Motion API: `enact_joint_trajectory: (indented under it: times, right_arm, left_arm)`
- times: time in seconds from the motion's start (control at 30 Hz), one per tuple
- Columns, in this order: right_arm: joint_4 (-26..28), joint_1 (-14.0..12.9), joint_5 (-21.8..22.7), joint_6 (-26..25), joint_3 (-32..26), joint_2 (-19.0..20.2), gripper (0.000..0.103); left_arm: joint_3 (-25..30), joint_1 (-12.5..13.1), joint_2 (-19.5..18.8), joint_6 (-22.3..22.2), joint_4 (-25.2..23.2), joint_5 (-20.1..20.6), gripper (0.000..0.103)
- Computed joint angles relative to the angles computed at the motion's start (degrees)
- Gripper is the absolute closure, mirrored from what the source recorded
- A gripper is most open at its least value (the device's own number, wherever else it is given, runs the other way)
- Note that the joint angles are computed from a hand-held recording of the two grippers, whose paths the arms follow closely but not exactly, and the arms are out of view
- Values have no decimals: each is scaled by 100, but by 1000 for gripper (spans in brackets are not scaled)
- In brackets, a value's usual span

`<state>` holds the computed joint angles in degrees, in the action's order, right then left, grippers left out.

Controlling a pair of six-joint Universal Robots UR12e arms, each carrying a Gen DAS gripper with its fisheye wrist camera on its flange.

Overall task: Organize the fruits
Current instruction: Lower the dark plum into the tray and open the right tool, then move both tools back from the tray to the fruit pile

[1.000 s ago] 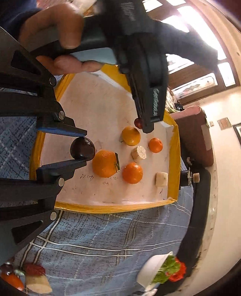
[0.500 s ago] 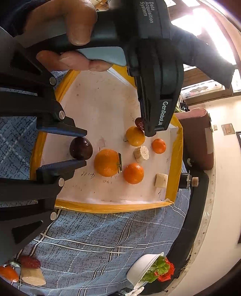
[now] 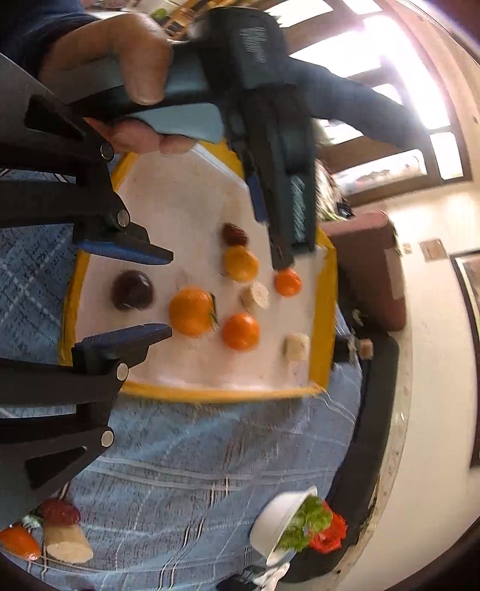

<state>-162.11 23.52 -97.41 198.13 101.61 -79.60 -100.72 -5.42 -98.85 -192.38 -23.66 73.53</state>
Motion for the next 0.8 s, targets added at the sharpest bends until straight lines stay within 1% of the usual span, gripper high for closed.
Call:
enact_joint_trajectory:
  times: [0.13, 0.27, 0.33, 0.43, 0.5, 0.53, 0.6, 0.7, 0.77, 0.8]
  right_arm:
    - [-339, -105, -178, 503, 201, -149, 60]
    - [-530, -242, -320, 1049, 349, -281, 60]
    - [-585, -308, -296, 1275, 402, -333, 60]
    - [-642, -412, -119, 1548, 488, -395, 60]
    - [-601, -452, -38, 1672, 508, -412, 60]
    - [-572, -466, -30, 1703, 499, -404, 60]
    - [-500, -447, -176, 1778, 488, -409, 60]
    - [-471, -426, -431, 1876, 487, -424, 60]
    - [-425, -413, -647, 1935, 476, -430, 60]
    - [-422, -418, -707, 1973, 482, -439, 60]
  left_arm:
    - [-48, -35, 12, 51, 238, 12, 45]
    - [-84, -119, 12, 223, 501, 70, 44]
    - [-108, -183, 15, 398, 669, 132, 44]
    - [-148, -239, 24, 612, 916, 111, 43]
    - [-190, -270, 35, 770, 1126, 80, 36]
    - [-221, -291, 42, 845, 1258, 98, 35]
    - [-271, -305, 61, 972, 1446, 31, 30]
    - [-347, -299, 91, 1169, 1681, -236, 27]
    - [-379, -311, 106, 1294, 1732, -356, 23]
    - [-387, -317, 110, 1355, 1742, -398, 23]
